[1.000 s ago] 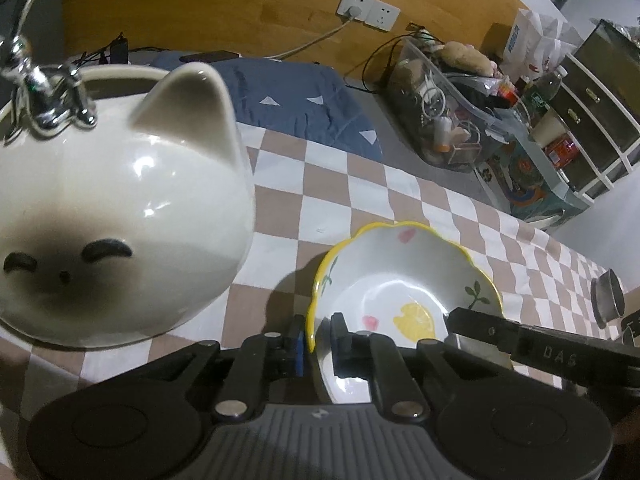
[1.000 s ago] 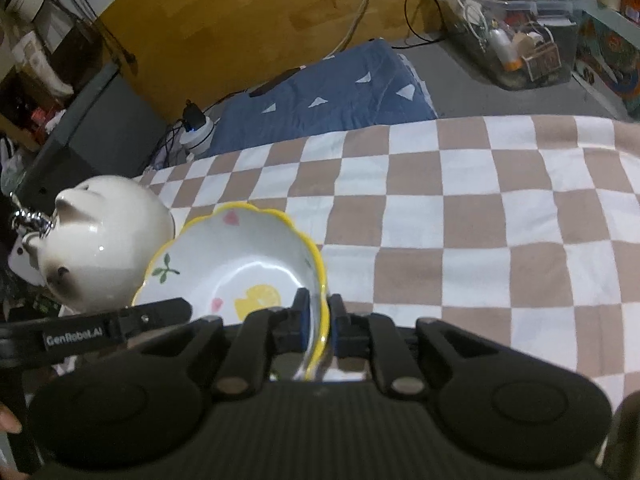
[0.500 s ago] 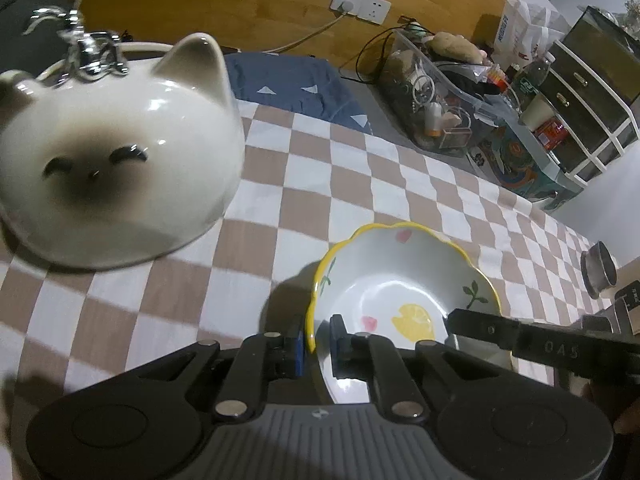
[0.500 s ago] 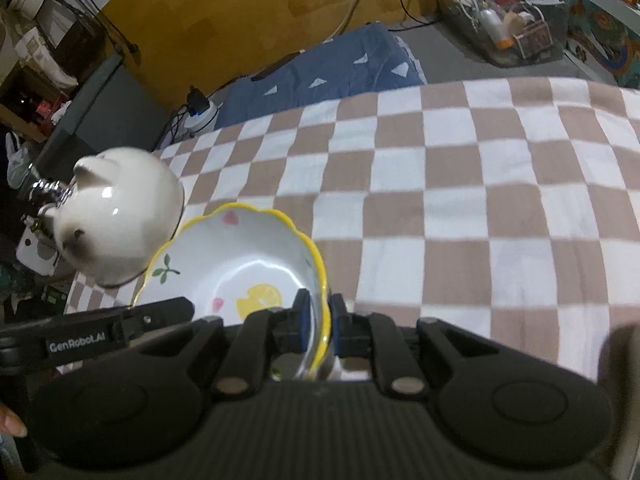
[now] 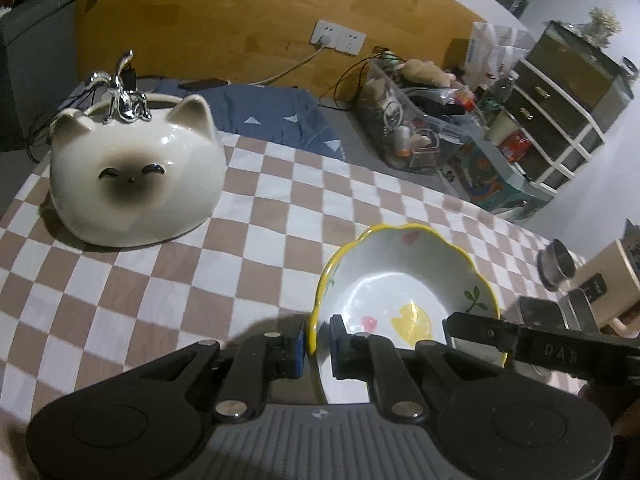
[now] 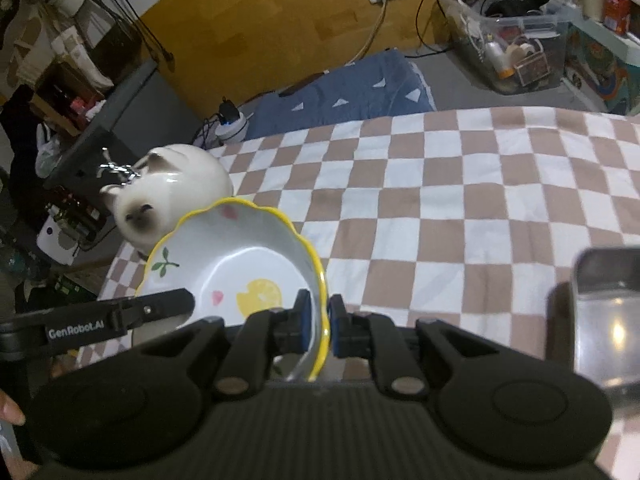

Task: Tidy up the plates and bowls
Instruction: 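Lift the yellow-rimmed bowl with both grippers and carry it over the cream bowl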

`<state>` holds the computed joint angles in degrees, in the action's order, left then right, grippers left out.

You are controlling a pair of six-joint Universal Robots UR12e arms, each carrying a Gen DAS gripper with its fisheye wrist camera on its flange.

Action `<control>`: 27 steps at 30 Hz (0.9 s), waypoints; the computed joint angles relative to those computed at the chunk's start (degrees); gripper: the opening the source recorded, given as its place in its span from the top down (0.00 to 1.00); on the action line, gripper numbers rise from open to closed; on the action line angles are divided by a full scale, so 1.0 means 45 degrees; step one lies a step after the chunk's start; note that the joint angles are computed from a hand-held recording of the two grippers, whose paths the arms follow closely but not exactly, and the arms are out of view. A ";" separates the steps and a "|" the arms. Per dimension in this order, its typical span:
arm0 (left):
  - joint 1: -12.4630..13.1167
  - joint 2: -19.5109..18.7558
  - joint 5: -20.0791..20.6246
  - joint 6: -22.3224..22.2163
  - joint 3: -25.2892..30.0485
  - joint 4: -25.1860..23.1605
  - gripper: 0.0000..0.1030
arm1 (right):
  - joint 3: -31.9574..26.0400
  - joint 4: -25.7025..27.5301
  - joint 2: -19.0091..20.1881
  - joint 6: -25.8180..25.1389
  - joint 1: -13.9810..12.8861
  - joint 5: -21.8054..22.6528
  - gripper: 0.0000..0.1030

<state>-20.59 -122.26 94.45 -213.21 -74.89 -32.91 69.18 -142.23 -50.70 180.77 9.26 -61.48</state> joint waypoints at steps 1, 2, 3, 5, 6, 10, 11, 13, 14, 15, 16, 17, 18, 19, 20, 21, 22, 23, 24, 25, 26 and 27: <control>-0.0069 0.0088 0.0039 0.0001 -0.0081 0.0042 0.88 | 0.0233 -0.0131 -0.0166 0.0065 -0.0039 0.0036 0.88; -0.0128 0.0171 0.0075 -0.0012 -0.0157 0.0077 0.88 | 0.0442 -0.0265 -0.0309 0.0121 -0.0080 0.0084 0.88; -0.0192 0.0256 0.0111 -0.0059 -0.0237 0.0113 0.88 | 0.0649 -0.0402 -0.0449 0.0166 -0.0127 0.0149 0.88; -0.0333 0.0420 0.0185 -0.0177 -0.0389 0.0156 0.88 | 0.1073 -0.0711 -0.0705 0.0277 -0.0204 0.0305 0.88; -0.0405 0.0482 0.0226 -0.0212 -0.0446 0.0169 0.88 | 0.1277 -0.0850 -0.0829 0.0376 -0.0241 0.0373 0.88; -0.0726 0.0734 0.0397 -0.0446 -0.0661 0.0119 0.88 | 0.2150 -0.1214 -0.1399 0.0572 -0.0437 0.0559 0.88; -0.0804 0.0793 0.0442 -0.0541 -0.0708 0.0077 0.88 | 0.2394 -0.1291 -0.1557 0.0699 -0.0491 0.0602 0.88; -0.0955 0.0898 0.0526 -0.0660 -0.0791 0.0020 0.88 | 0.2711 -0.1283 -0.1776 0.0789 -0.0574 0.0682 0.88; -0.1025 0.0937 0.0567 -0.0725 -0.0834 0.0013 0.88 | 0.2920 -0.1289 -0.1922 0.0745 -0.0632 0.0716 0.88; -0.1100 0.0978 0.0607 -0.0802 -0.0880 0.0000 0.88 | 0.3109 -0.1298 -0.2053 0.0661 -0.0676 0.0732 0.88; -0.1181 0.1023 0.0647 -0.0894 -0.0928 -0.0028 0.88 | 0.3279 -0.1305 -0.2171 0.0587 -0.0712 0.0748 0.88; -0.1251 0.1055 0.0691 -0.0980 -0.0963 -0.0051 0.88 | 0.3462 -0.1315 -0.2292 0.0544 -0.0761 0.0780 0.88; -0.1341 0.1086 0.0753 -0.1089 -0.0987 -0.0094 0.88 | 0.3712 -0.1358 -0.2467 0.0542 -0.0804 0.0820 0.88; -0.1411 0.1107 0.0803 -0.1172 -0.0997 -0.0137 0.88 | 0.3918 -0.1410 -0.2588 0.0549 -0.0853 0.0872 0.88; -0.1498 0.1132 0.0866 -0.1274 -0.1017 -0.0172 0.88 | 0.4054 -0.1426 -0.2656 0.0547 -0.0915 0.0933 0.88; -0.1584 0.1154 0.0919 -0.1374 -0.1037 -0.0196 0.88 | 0.4207 -0.1425 -0.2744 0.0534 -0.0976 0.0998 0.88; -0.1657 0.1172 0.0956 -0.1457 -0.1052 -0.0221 0.88 | 0.4366 -0.1418 -0.2840 0.0528 -0.1034 0.1057 0.88; -0.1735 0.1179 0.0976 -0.1548 -0.1049 -0.0259 0.88 | 0.4515 -0.1395 -0.2924 0.0515 -0.1093 0.1109 0.88; -0.1807 0.1177 0.0991 -0.1616 -0.1034 -0.0299 0.88 | 0.4609 -0.1316 -0.2987 0.0491 -0.1148 0.1151 0.88; -0.1872 0.1172 0.1008 -0.1657 -0.1016 -0.0335 0.88 | 0.4848 -0.1260 -0.3138 0.0421 -0.1251 0.1221 0.88; -0.1946 0.1157 0.1026 -0.1679 -0.0980 -0.0385 0.88 | 0.4972 -0.1152 -0.3228 0.0390 -0.1314 0.1266 0.88; -0.2010 0.1142 0.1035 -0.1679 -0.0948 -0.0424 0.88 | 0.5033 -0.1041 -0.3271 0.0346 -0.1385 0.1315 0.88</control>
<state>-29.63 -117.12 99.11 -220.77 -79.16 -34.82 91.83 -146.91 -65.42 182.33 3.03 -55.56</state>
